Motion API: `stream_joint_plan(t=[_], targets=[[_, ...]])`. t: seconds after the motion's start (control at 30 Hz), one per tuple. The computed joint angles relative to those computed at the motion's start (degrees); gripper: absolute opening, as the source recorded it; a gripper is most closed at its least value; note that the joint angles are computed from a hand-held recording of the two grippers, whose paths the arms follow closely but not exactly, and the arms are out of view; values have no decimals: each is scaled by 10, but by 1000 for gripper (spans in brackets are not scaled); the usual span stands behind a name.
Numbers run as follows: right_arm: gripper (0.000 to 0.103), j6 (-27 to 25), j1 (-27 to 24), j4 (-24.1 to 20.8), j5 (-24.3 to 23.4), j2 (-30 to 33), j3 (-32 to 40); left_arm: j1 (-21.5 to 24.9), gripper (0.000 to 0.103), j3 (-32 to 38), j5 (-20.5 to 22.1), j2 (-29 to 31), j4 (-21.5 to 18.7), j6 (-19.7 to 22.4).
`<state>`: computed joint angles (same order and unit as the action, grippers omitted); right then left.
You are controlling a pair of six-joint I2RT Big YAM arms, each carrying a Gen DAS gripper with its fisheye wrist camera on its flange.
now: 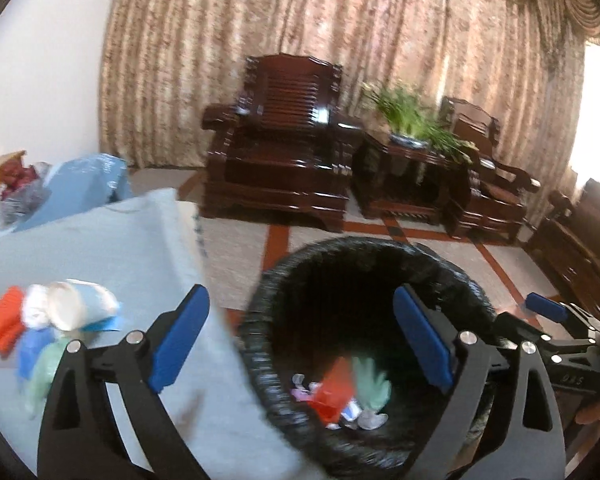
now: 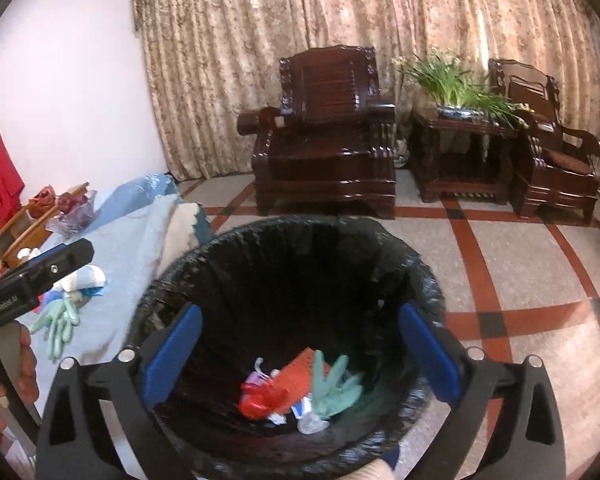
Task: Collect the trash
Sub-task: 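Open both grippers to drop the red bag and glove into the bin, then grasp the blue plastic bag with the left gripper while the right gripper grasps the green glove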
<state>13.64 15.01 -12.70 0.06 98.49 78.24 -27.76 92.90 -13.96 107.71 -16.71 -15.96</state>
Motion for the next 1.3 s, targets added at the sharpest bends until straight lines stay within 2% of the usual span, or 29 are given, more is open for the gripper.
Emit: stream_joint_plan(t=[0.27,0.47,0.63,0.83,1.07,1.23,1.3], targets=[[97,-3,46,5,-29,21,41,35,94,-135,-75,-109,31,-18],[97,-10,85,7,-48,49,84,69,94,-212,-126,-176,28,-35],[97,-23,116,3,-61,79,129,95,94,-249,-153,-212,21,-42],[97,-35,146,-21,-71,130,204,124,94,-262,-164,-222,12,-54],[97,-52,164,-75,-87,207,325,156,93,-245,-152,-196,7,-54],[97,-54,170,-118,-90,259,399,173,86,-236,-133,-175,-1,-65],[97,-52,172,-127,-91,269,408,179,84,-238,-122,-168,-4,-69]])
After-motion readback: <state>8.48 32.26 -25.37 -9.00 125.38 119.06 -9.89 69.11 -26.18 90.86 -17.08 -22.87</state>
